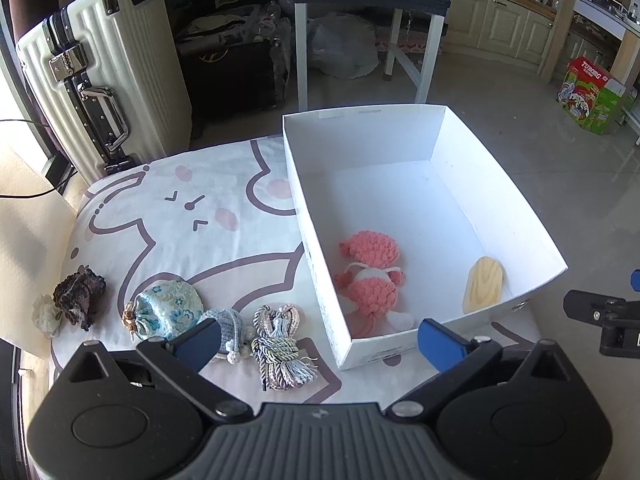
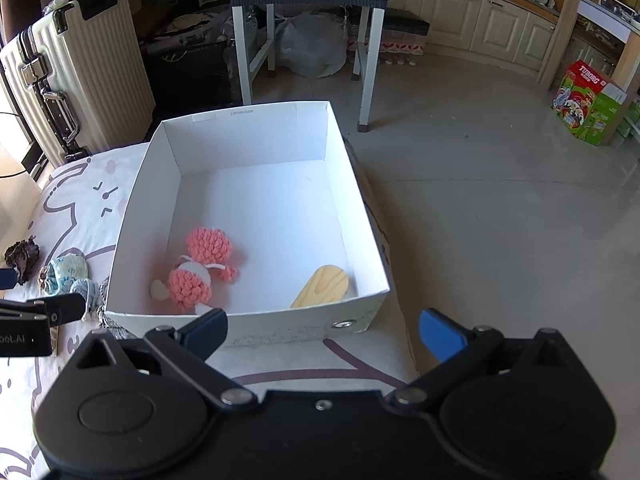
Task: Organize objects
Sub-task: 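Withdraw both tools from the box back toward the remaining objects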
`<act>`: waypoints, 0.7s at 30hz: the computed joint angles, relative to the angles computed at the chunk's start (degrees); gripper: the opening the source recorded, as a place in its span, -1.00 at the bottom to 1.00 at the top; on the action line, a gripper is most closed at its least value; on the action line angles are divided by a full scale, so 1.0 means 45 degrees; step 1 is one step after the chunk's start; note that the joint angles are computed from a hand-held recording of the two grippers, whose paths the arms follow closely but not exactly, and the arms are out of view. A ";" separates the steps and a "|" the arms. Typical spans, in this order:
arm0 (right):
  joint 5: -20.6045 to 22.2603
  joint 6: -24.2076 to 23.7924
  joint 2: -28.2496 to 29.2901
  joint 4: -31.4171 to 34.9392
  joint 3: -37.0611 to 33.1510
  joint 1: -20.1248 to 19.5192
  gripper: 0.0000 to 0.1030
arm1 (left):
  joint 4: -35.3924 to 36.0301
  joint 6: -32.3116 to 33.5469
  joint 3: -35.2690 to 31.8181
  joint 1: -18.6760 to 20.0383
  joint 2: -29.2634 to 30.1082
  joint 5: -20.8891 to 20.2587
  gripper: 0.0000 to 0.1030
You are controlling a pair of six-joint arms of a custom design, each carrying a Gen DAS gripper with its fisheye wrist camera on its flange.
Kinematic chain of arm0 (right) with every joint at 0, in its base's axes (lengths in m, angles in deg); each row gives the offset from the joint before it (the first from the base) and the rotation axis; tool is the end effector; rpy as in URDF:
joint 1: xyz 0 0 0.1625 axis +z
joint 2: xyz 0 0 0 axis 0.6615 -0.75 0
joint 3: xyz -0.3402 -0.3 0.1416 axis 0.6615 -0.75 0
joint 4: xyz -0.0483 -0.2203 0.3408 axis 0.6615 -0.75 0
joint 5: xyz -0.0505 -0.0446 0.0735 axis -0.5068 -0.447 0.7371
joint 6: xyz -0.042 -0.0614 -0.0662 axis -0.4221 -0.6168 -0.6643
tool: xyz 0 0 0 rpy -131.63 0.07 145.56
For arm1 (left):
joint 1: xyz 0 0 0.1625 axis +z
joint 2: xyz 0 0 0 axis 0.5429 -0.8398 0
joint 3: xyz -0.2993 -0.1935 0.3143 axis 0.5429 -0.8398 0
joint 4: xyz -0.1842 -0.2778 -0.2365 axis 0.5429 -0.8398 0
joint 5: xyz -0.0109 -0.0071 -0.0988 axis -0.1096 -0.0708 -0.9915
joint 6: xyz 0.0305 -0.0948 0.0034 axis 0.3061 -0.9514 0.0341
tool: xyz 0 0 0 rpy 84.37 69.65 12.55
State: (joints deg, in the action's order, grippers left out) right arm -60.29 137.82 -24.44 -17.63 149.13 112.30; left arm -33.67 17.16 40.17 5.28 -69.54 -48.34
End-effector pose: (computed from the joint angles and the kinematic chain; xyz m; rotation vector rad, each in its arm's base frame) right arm 0.4970 -0.1816 0.0170 -0.6159 -1.9569 1.0332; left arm -0.0926 -0.3485 0.4654 0.3242 2.1561 -0.6348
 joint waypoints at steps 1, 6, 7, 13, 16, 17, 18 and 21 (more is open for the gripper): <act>0.0027 0.0015 0.0011 0.0031 -0.0011 0.0020 1.00 | -0.0007 -0.0013 0.0015 0.0007 -0.0011 -0.0005 1.00; 0.0146 0.0149 0.0003 0.0096 0.0004 0.0066 1.00 | -0.0011 -0.0017 0.0085 0.0026 -0.0044 -0.0005 1.00; 0.0161 0.0215 -0.0001 0.0130 0.0004 0.0077 1.00 | -0.0003 -0.0068 0.0101 0.0022 -0.0058 0.0019 1.00; 0.0147 0.0480 0.0006 0.0201 0.0036 0.0107 1.00 | -0.0017 -0.0155 0.0123 -0.0040 -0.0166 0.0241 1.00; 0.0122 0.0543 0.0019 0.0300 -0.0028 0.0065 1.00 | 0.0245 -0.0181 0.0000 -0.0041 -0.0243 0.0420 1.00; 0.0078 0.0524 0.0015 0.0280 -0.0039 0.0048 1.00 | 0.0352 -0.0232 -0.0067 -0.0023 -0.0264 0.0465 1.00; 0.0036 0.0503 0.0020 0.0267 -0.0063 0.0025 1.00 | 0.0508 -0.0329 -0.0158 -0.0001 -0.0294 0.0527 1.00; -0.0180 0.0325 0.0071 0.0162 -0.0166 -0.0084 1.00 | 0.1049 -0.0630 -0.0449 0.0030 -0.0407 0.0721 1.00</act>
State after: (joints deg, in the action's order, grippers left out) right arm -61.10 139.29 -24.12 -16.90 148.38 111.92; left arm -28.95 14.33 38.15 5.42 -71.38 -45.09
